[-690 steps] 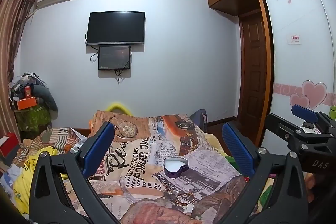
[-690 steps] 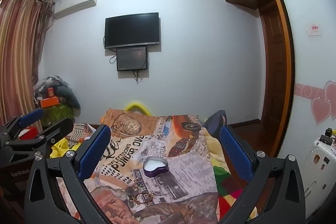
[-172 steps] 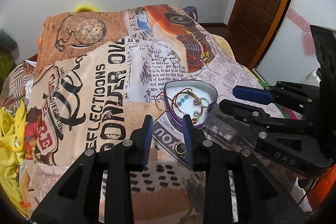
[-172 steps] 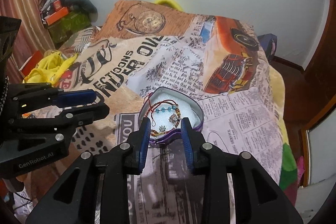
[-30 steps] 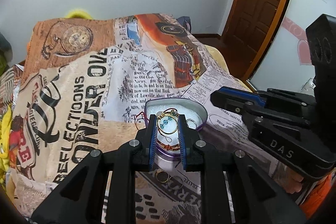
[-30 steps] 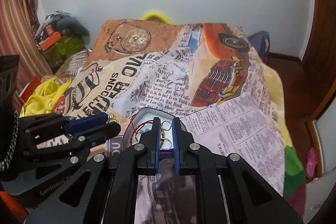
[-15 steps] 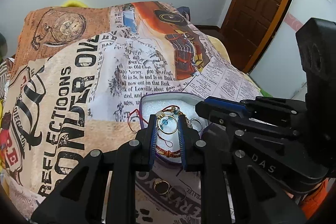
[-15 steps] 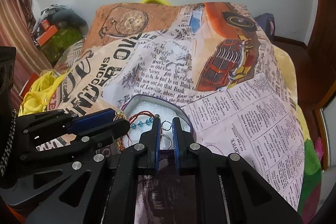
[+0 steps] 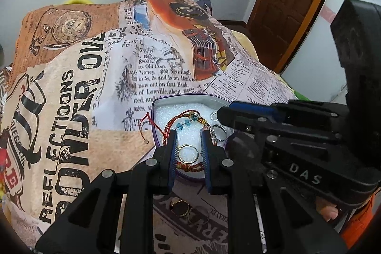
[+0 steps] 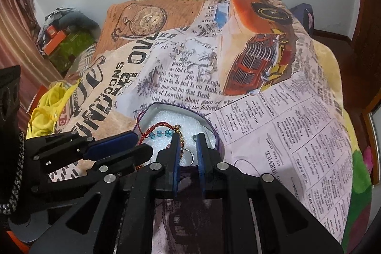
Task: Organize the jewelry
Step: 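Open both tools to drop the rings into the tin and withdraw, then move the left tool to another gold ring while the right tool approaches a silver ring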
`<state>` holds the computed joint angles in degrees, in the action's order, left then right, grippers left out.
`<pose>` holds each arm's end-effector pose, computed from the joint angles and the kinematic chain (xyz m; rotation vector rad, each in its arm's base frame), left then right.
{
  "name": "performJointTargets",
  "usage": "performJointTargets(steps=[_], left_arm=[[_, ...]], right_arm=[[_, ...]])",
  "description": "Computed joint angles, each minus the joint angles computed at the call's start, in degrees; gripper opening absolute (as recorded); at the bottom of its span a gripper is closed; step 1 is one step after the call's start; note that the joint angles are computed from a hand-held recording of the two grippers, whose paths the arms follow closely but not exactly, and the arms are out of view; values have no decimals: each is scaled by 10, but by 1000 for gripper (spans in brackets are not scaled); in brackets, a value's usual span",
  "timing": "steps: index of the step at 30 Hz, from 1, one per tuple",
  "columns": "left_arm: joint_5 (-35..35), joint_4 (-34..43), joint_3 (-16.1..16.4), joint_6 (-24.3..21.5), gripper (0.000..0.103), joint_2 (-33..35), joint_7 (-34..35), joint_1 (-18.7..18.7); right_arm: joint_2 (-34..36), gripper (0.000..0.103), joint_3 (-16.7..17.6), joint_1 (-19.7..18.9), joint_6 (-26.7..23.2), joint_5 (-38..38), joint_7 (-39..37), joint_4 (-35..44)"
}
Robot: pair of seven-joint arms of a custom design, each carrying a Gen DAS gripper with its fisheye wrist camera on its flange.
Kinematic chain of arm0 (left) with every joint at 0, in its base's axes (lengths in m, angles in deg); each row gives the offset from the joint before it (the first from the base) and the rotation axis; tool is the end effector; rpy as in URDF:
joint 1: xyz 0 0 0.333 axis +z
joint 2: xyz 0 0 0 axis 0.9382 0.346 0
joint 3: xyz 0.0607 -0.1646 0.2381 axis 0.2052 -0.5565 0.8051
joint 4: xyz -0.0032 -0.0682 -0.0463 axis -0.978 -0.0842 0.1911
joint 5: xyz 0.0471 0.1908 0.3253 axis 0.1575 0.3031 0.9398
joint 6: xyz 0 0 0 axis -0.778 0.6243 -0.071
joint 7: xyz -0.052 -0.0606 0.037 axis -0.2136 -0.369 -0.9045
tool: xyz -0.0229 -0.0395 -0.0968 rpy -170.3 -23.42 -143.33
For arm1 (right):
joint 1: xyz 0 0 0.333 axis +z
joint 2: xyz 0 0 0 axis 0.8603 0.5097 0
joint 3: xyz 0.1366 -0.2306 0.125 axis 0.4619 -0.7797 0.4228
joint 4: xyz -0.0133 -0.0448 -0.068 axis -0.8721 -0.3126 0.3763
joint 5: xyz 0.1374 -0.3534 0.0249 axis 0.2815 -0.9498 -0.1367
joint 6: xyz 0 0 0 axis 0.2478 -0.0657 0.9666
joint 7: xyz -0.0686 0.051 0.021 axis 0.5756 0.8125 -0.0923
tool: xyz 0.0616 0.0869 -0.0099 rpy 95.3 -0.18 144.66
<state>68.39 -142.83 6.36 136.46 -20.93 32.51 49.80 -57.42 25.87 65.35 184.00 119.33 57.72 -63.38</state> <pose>0.5738 -0.3456 0.5359 -1.9285 1.8726 -0.8160 0.6184 0.0939 0.5320 -2.1343 1.1447 -0.1279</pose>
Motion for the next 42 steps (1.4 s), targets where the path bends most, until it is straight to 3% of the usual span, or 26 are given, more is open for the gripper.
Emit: performJointTargets(steps=[6,12,16,27,38,42], left_arm=[[16,-18,1,-7,18,-25,-19,-4],[46,-35,-4,-36,26,-60,-41,-10],[59,-55,-8,-48,30,-88,-60,-7],[52,-123,-24,-65,32,-157,-88,11],[32,-199,-33,-62,32,-206,-88,21],[21,-217,-33,-59,32,-215,-81,24]], right_arm=[[-27,21,-2,3,21,0,-12,-22],[-62,24,-7,10,42,-7,-26,-51],[-92,37,-11,15,63,0,-38,-80],[-140,38,-20,29,64,-18,-43,-137],[-144,38,-12,44,28,-66,-36,-179],[-141,38,-4,52,36,-94,-30,-192]])
